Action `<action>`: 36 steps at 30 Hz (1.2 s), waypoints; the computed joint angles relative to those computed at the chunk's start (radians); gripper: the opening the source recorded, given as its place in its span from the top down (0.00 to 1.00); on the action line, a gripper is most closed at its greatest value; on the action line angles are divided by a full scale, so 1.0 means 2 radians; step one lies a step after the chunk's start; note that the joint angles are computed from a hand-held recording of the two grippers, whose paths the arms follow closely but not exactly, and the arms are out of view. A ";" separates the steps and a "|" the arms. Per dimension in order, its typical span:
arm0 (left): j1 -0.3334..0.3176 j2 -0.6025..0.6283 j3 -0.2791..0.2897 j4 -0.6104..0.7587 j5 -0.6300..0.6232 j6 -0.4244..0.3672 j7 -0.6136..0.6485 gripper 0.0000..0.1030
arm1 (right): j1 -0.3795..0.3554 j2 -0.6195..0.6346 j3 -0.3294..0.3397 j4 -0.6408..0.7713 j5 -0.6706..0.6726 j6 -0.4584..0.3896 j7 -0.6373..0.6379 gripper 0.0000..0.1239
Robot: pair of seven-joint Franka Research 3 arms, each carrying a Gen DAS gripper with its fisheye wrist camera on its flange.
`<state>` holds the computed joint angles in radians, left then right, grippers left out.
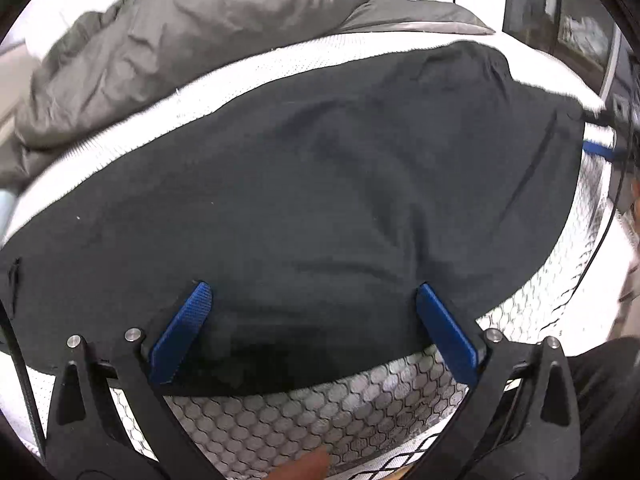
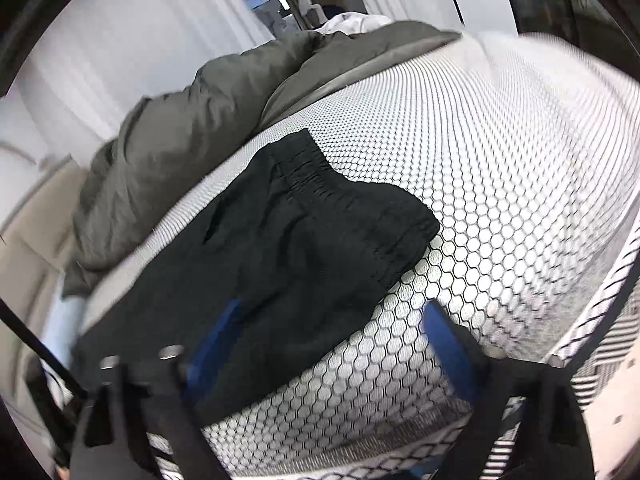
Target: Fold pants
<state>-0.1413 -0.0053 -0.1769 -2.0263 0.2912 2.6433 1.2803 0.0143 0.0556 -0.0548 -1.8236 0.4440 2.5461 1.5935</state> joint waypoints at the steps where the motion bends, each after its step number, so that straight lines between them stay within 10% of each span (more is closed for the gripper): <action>1: 0.000 -0.003 0.000 -0.004 -0.006 0.003 0.003 0.01 | -0.003 0.006 0.000 0.005 0.022 -0.001 -0.012 0.32; 5: -0.001 -0.011 0.003 -0.008 -0.074 -0.004 0.050 0.01 | -0.018 0.029 0.005 0.026 0.124 0.005 -0.062 0.33; 9: 0.003 0.001 0.004 0.003 -0.080 -0.005 0.065 0.01 | -0.018 0.047 0.004 0.044 0.122 -0.001 -0.037 0.73; 21: 0.010 -0.014 0.010 -0.012 -0.166 0.014 0.139 0.01 | -0.029 0.012 0.009 -0.005 0.251 0.029 -0.133 0.87; 30: 0.053 -0.035 0.051 -0.021 -0.230 0.029 0.093 0.01 | 0.018 0.003 0.025 0.054 0.170 0.057 -0.145 0.93; 36: 0.092 -0.055 0.074 -0.050 -0.232 0.029 0.057 0.01 | 0.071 0.090 0.064 0.208 0.082 0.002 -0.150 0.93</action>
<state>0.0421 -0.1145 -0.0282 -2.1259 -0.1724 2.7016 1.3946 0.1558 0.2346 0.0736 -1.4082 0.6088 2.5499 1.2937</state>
